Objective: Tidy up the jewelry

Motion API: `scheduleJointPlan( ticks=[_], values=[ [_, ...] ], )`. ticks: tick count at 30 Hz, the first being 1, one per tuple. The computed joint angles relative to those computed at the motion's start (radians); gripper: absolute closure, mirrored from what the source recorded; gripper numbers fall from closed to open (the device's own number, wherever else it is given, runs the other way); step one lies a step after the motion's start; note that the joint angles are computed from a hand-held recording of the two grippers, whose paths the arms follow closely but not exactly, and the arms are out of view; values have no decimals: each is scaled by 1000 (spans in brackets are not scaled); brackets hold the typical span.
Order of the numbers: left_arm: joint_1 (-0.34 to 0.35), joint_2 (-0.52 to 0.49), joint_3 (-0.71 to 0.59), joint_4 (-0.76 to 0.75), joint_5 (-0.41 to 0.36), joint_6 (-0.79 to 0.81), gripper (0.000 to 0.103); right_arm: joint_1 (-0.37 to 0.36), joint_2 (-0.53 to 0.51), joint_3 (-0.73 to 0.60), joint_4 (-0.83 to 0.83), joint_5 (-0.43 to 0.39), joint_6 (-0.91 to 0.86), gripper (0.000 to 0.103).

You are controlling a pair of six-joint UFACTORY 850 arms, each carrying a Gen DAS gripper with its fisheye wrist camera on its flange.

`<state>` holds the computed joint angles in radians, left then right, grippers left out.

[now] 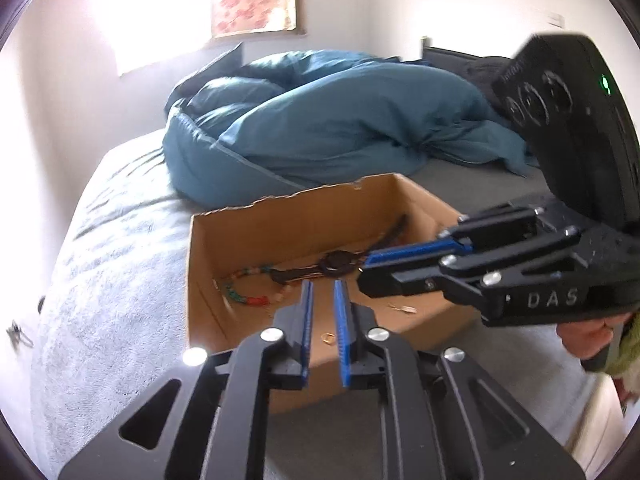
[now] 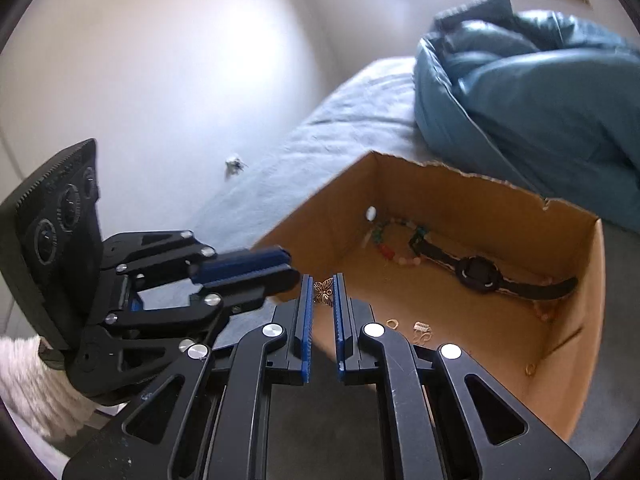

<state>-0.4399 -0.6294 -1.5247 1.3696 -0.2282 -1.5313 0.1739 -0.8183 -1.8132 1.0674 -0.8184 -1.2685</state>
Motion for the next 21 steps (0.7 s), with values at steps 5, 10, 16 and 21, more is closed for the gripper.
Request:
scheduleJointPlan(
  ticks=[5,10,16,21],
  values=[
    [41,-53,-53,-121,5,73,75,12,-105,-140,-61,-26,129,90],
    [56,-62,-48,-103,19,24,69,-3,-106,-135,-48,-32,147,87],
    [38,-11,19,119,4,-205,65,-34,-10,6,45,15,52,81],
    [20,32,72,223,-41,-328,60,-57,124,186,169,117,-103,73]
  ],
)
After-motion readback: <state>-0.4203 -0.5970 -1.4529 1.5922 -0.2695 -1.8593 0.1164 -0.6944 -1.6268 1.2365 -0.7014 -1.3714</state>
